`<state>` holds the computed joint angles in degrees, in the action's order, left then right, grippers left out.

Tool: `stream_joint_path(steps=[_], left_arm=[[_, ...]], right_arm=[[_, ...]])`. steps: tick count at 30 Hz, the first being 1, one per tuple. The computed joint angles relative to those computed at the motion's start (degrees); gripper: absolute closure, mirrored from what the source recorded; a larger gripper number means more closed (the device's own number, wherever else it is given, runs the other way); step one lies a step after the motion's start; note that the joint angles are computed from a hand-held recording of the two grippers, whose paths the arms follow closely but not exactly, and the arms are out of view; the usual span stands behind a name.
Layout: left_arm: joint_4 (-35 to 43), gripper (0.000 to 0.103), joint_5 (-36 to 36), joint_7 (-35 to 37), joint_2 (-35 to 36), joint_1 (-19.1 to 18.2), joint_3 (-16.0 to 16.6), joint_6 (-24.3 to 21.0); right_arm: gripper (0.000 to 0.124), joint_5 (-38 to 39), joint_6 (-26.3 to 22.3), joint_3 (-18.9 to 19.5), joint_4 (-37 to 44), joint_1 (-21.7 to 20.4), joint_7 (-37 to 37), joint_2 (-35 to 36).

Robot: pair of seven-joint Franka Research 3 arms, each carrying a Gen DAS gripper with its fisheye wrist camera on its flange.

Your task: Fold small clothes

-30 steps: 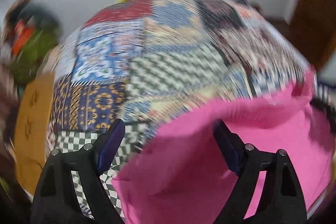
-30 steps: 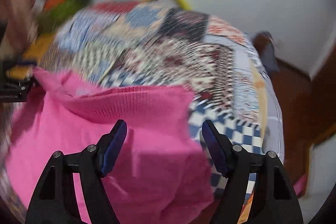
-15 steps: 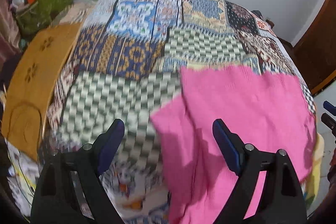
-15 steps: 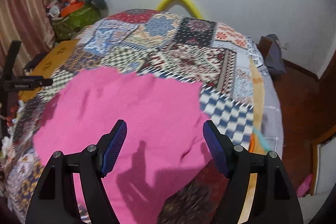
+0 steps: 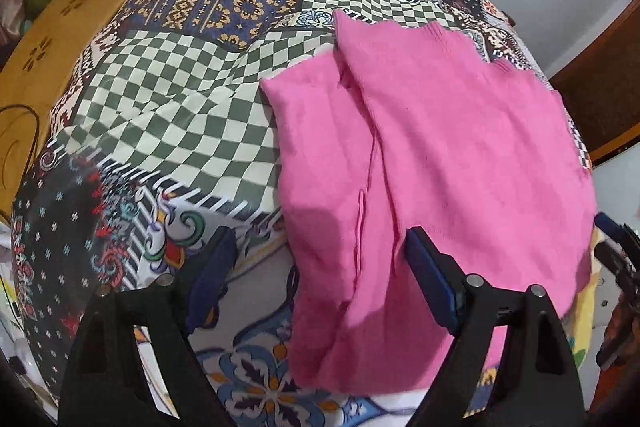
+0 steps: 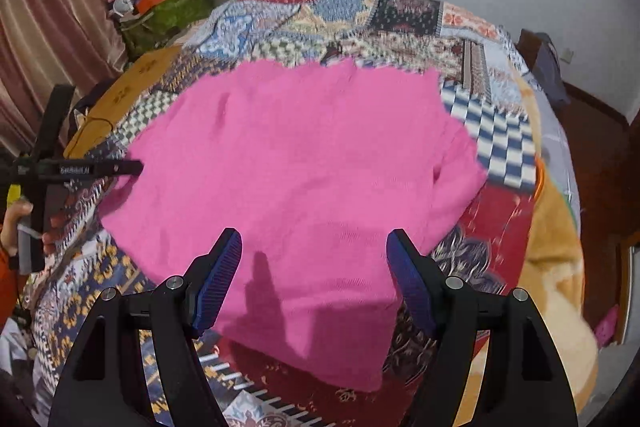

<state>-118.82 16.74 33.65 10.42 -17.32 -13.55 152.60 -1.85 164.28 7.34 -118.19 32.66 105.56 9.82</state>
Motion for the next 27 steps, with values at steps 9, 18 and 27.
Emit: stream_joint_path(steps=[9,18,27], left_arm=[[1.8,0.093,8.8,-2.7,0.9,-1.4,1.6,1.5],[-10.5,0.097,0.3,-0.9,-7.9,-0.1,-1.2,6.3],[-21.2,0.095,-9.8,3.8,-18.6,-3.9,-3.3,8.1]], right_arm=[[0.052,2.3,3.2,0.3,-5.5,-0.7,2.1,-3.0],[0.052,6.6,3.2,1.9,-11.4,-2.8,0.4,-6.5],[0.053,31.5,6.3,6.1,-10.6,-3.9,-17.6,-4.8]])
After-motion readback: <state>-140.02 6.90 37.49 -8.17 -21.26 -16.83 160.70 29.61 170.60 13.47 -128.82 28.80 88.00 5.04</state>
